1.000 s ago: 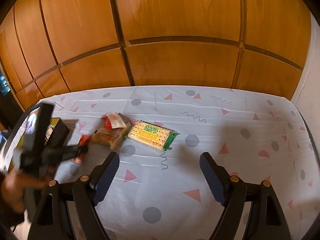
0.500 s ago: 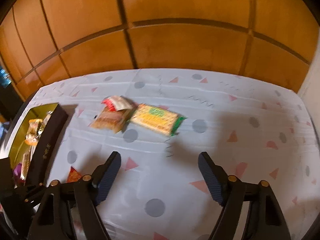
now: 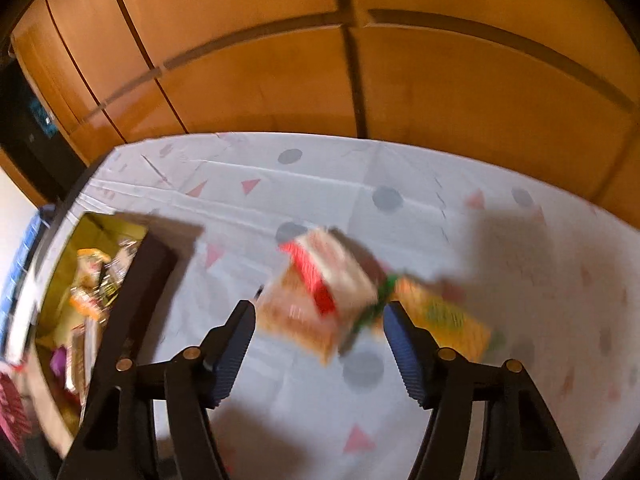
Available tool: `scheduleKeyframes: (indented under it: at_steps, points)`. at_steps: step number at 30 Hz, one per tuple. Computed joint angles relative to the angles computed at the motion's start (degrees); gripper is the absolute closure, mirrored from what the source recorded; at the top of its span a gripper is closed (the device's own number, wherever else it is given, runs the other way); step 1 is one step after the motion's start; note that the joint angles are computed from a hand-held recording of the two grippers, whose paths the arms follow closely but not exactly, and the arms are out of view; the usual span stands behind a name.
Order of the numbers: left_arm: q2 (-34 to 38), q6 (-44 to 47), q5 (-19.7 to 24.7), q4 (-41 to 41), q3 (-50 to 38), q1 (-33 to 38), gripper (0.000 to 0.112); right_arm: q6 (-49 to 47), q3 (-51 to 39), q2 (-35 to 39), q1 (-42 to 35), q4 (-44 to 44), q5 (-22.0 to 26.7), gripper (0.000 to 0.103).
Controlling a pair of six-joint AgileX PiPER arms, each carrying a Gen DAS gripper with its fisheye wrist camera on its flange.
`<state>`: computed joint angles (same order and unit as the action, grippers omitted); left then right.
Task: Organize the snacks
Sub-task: 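Grasp the white-and-red packet with the right gripper while the left holds the red packet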
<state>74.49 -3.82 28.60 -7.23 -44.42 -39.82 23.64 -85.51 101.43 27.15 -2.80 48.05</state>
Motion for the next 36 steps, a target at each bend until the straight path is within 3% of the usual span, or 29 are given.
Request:
scheduleKeyframes:
  at_steps: [7, 8, 9, 10, 14, 17, 22, 29, 34, 36]
  points:
    - [-1.22, 6.47, 0.19, -6.23, 1.02, 2.16, 0.088, -6.29, -19.37, 16.04, -1.6, 2.21, 10.26, 0.031]
    - [-1.23, 7.23, 0.18, -6.94, 1.09, 2.47, 0.088, -6.35, -20.58, 17.09, -1.31, 1.65, 11.13, 0.035]
    - [-1.35, 7.63, 0.3, -7.42, 1.15, 2.67, 0.088, -7.24, -22.06, 18.41, -0.99, 1.69, 12.76, 0.061]
    - [-1.43, 7.91, 0.32, -7.74, 1.22, 2.79, 0.088, -7.64, -21.94, 18.32, -0.54, 1.09, 12.56, 0.063]
    - [-1.08, 9.06, -0.22, -8.63, 1.37, 3.53, 0.088, -7.52, -15.83, 13.27, 1.94, -1.83, 9.98, 0.071]
    - [-0.82, 9.49, -0.51, -9.18, 1.4, 3.78, 0.088, -3.56, -5.24, 4.24, 2.9, -3.75, 5.8, 0.071]
    - [-0.72, 7.69, -0.99, -8.24, 1.57, 3.39, 0.088, 2.38, 10.16, -8.82, 5.18, -4.4, 3.57, 0.071]
    - [-0.28, 3.65, 0.31, -5.37, 0.4, 2.34, 0.088, 12.64, 26.24, -18.18, 11.14, -5.26, 1.9, 0.07]
    - [0.19, 0.8, 2.12, -2.92, -0.79, 1.68, 0.088, 14.95, 30.85, -20.16, 13.75, -3.41, 0.05, 0.063]
    - [0.04, -0.53, 2.45, -1.55, -0.82, 1.12, 0.088, 16.09, 31.88, -21.11, 14.43, -3.54, -0.84, 0.054]
